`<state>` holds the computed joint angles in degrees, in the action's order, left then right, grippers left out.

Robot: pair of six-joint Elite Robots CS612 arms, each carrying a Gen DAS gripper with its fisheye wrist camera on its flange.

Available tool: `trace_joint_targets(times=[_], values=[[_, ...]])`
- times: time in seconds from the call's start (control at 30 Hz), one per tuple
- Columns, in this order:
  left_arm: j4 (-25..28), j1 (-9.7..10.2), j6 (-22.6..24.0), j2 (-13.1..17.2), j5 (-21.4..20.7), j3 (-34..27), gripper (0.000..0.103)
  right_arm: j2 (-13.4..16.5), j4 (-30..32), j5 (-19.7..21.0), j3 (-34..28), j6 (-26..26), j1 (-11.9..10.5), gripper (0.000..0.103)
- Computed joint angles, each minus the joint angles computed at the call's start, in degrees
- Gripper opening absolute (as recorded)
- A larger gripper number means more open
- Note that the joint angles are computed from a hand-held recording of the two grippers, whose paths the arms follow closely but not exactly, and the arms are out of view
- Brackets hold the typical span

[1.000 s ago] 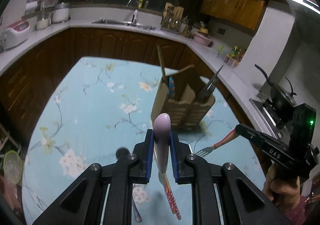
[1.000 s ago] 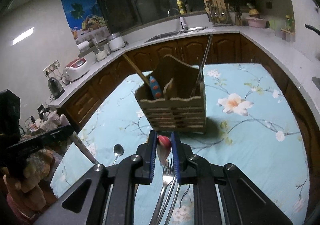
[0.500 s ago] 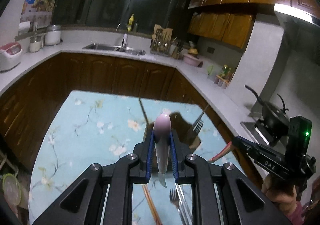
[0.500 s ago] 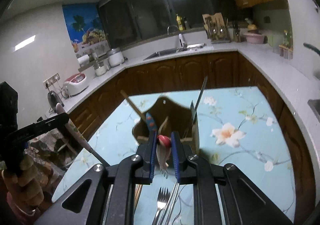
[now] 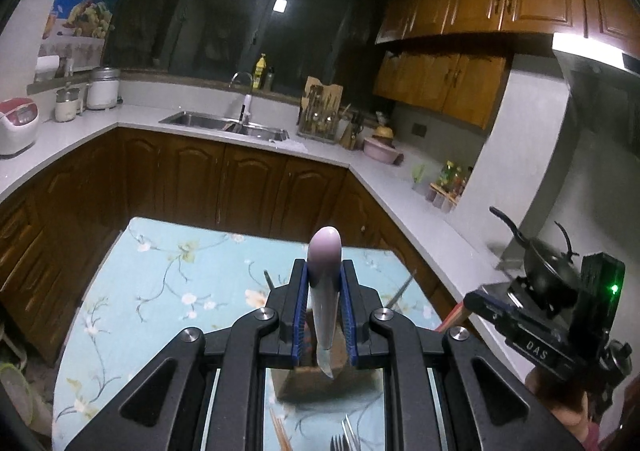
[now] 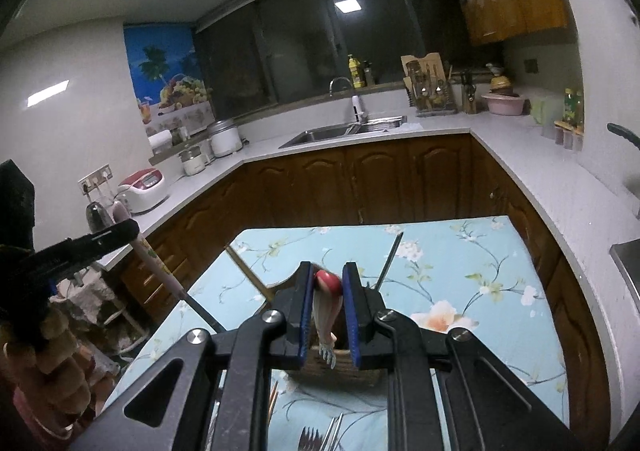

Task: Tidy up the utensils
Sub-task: 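Lift the knife and fork and carry them above the wooden holder, then lower the knife and fork into the holder and open both grippers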

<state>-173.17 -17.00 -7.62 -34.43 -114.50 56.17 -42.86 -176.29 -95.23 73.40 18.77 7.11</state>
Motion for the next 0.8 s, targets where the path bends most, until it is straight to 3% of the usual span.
trace_joint_targets(times=[0.5, 0.8], values=[[5.0, -1.76, -2.0, 7.8, 2.1, -10.6, 0.014, 3.6, 2.9, -0.8, -4.5, -0.9, -0.8, 0.015], [7.7, -3.04, -1.2, 10.7, 5.5, -13.9, 0.014, 5.6, 3.7, -0.2, -5.9, -1.2, -0.8, 0.015]])
